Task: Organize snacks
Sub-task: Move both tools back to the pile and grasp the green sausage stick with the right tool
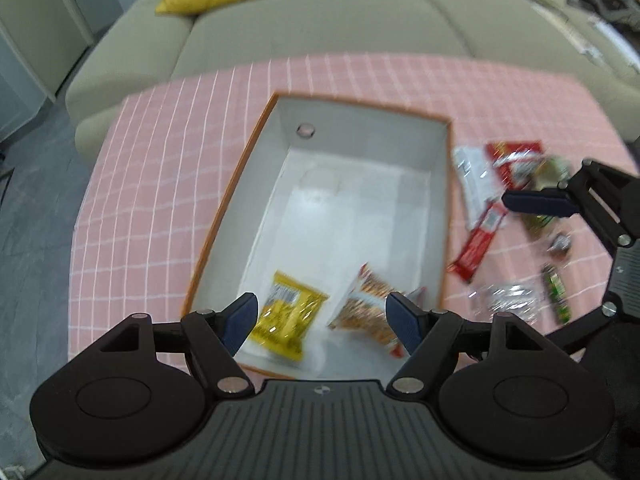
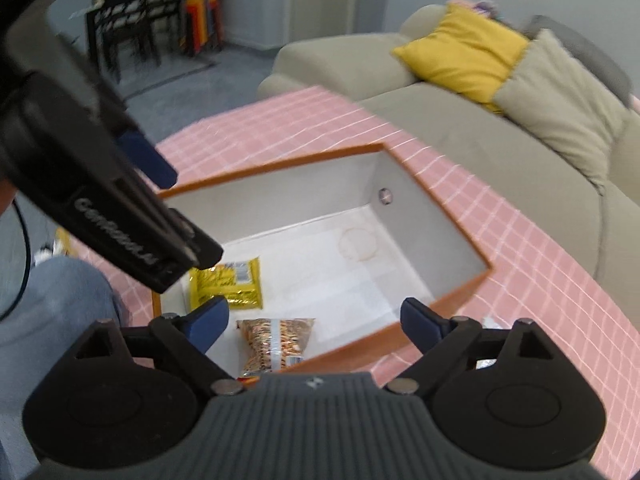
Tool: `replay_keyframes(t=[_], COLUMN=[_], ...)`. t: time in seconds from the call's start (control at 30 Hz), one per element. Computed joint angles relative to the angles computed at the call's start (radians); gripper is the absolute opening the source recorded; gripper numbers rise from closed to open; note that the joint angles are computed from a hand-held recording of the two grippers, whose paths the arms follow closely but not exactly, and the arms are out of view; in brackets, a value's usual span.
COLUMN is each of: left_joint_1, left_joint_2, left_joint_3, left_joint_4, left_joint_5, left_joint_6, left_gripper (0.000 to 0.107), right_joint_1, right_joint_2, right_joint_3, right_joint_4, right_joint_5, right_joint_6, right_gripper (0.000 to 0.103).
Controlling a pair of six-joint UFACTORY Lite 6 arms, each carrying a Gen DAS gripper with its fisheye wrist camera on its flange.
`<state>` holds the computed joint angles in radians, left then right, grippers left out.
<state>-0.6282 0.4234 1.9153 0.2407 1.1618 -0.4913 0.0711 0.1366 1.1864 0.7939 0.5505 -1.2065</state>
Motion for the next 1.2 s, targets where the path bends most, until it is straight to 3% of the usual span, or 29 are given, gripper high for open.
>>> replay_keyframes(t=[0.17, 0.27, 0.5, 0.73, 1.07, 1.2], left_joint_1=[-0.101, -0.162, -0.276, -0.324, -0.335, -0.329], left_joint_2=[-0.052, -0.058, 0.011, 0.080, 0.220, 0.267], left_joint_3=[-0.035, -0.054, -0.026, -0.031, -0.046, -0.058], left_joint_4=[0.061, 0.098, 0.141, 0.117, 0.038, 0.004], left_joint_5=[-0.069, -0.112, -0.182, -0.312, -0.422, -0.463], left_joint_6=[-0.138, -0.233, -0.378, -0.458, -0.415, -0.400], left_gripper=[0.086, 0.086, 0.086, 0.086, 0.086, 0.086], right_joint_1=[-0.097, -0.160, -0.316, -0.513, -0.642, -0.659], right_joint_2=[-0.116, -0.182, -0.259, -0.303, -0.125, -0.032], right_joint_3=[-0.127, -0.210, -0.319, -0.460, -0.520, -0.485], right_joint_4=[0.114, 0.193, 0.266, 0.389, 0.569, 0.607], right_joint_5=[-0.027, -0.055, -0.057, -0.040, -0.148, -0.161], right_joint_6=[-0.075, -0.133, -0.176, -0.353, -0.672, -0.711], right_gripper=[0.091, 0.098, 0.098, 0.098, 0.097, 0.095])
